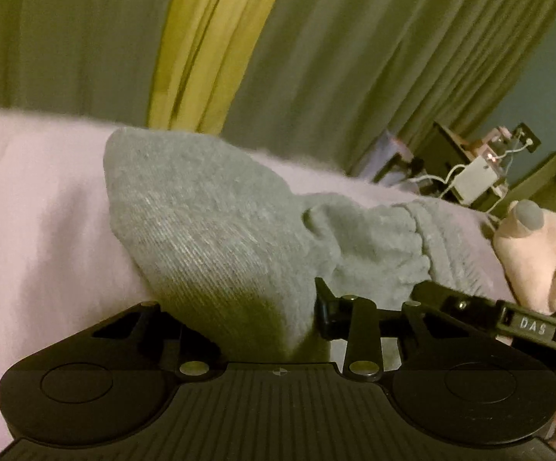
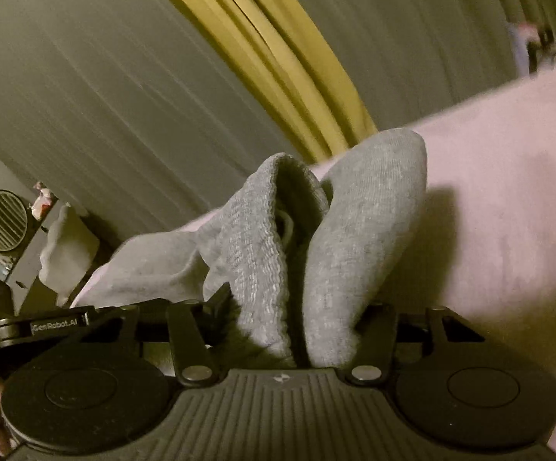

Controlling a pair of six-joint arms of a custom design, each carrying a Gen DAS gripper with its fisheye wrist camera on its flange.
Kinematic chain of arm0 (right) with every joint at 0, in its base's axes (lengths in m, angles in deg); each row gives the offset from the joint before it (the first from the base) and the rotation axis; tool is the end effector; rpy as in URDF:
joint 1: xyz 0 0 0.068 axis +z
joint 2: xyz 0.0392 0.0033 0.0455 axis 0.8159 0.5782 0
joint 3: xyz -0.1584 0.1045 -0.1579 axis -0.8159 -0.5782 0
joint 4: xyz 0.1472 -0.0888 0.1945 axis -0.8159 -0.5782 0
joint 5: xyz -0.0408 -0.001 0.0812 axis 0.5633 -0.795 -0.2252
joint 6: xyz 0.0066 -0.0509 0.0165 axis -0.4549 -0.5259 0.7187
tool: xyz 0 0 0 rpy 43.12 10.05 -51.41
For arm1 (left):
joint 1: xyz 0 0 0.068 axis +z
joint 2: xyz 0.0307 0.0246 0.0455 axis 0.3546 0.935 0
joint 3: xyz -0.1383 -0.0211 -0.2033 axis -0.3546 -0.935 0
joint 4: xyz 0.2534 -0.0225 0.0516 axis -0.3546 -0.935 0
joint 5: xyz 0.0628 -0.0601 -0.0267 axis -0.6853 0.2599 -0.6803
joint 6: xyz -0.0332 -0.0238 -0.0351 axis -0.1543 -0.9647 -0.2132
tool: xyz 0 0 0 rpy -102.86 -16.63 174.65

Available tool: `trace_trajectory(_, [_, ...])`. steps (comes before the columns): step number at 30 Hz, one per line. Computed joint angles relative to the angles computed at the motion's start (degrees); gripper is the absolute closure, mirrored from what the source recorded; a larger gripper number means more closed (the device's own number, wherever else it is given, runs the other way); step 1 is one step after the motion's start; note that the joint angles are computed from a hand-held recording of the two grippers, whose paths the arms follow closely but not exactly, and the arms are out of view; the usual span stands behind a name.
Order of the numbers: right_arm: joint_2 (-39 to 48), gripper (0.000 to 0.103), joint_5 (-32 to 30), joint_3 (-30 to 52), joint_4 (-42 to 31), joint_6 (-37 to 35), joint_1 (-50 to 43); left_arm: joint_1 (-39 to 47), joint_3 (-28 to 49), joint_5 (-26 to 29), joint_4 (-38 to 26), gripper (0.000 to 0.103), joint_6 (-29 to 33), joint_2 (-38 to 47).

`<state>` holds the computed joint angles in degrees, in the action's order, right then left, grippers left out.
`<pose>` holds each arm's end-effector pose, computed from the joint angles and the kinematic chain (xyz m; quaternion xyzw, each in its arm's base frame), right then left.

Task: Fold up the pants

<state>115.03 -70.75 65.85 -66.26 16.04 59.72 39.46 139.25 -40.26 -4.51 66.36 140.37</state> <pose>0.2818 0.0418 0.2829 0.0114 0.8796 0.3075 0.3628 0.2837 0.0756 0.3119 -0.0172 0.9134 -0.1986 0.3550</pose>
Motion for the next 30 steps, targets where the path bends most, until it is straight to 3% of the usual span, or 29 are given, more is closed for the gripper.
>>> trace_trajectory(1, [0.0,0.048,0.6,0.2,0.5,-0.2,-0.2,0.0,0.5,-1.5,0.0,0.052,-0.1,0.4])
trace_trajectory(2, [0.8,0.039,2.5,1.1,0.1,-0.2,-0.1,-1.0,2.4,-5.4,-1.4,0.028,-1.6,2.0])
trace_trajectory(3, [2.2,0.027,6.0,3.1,-1.8,-0.4,0.3,-2.0,5.1,-11.1,-4.2,0.016,-3.3,4.2])
trace_trajectory(4, [3.5,0.020,10.5,5.6,-5.4,-1.1,1.1,-3.0,6.7,-18.3,-6.2,0.011,-6.2,5.6])
trace_trajectory(6, [4.2,0.010,20.7,8.0,-10.7,-1.7,3.1,-2.0,5.2,-23.1,-6.2,0.011,-7.1,4.8])
trace_trajectory(8, [1.0,0.005,26.8,5.5,-10.0,-2.1,4.9,0.6,2.4,-21.6,-6.9,0.011,-5.9,2.2])
trace_trajectory(11, [-5.0,0.005,21.9,1.1,-9.3,-3.7,4.1,3.1,-3.3,-15.5,-8.7,0.006,-4.4,-3.1])
trace_trajectory(13, [-3.2,0.005,22.9,2.0,-10.5,-4.7,6.9,1.9,-8.0,-17.2,-8.8,0.004,-2.8,-6.4])
trace_trajectory(16, [-2.4,0.004,28.4,0.9,-13.1,-5.6,10.3,0.6,-13.3,-21.3,-6.3,0.001,-3.7,-10.8])
trace_trajectory(19, [-4.2,0.004,37.4,2.9,-16.4,-4.2,15.2,2.6,-12.3,-20.0,-10.0,0.001,-5.2,-13.3])
trace_trajectory(21, [-7.6,0.004,44.0,2.3,-18.6,-4.7,18.4,4.6,-13.9,-19.0,-12.6,0.002,-4.1,-16.7])
trace_trajectory(22, [-10.6,0.004,44.3,0.9,-19.8,-4.6,19.6,7.0,-15.5,-18.6,-14.4,0.002,-1.2,-18.8])
trace_trajectory(27, [-22.9,0.004,39.7,-5.6,-30.8,1.8,26.4,-0.5,-26.7,-29.7,-17.2,0.002,2.6,-35.6])
trace_trajectory(30, [-26.4,0.004,45.8,-7.8,-39.9,13.4,38.1,-7.1,-30.3,-34.8,-21.9,0.002,-1.0,-42.9])
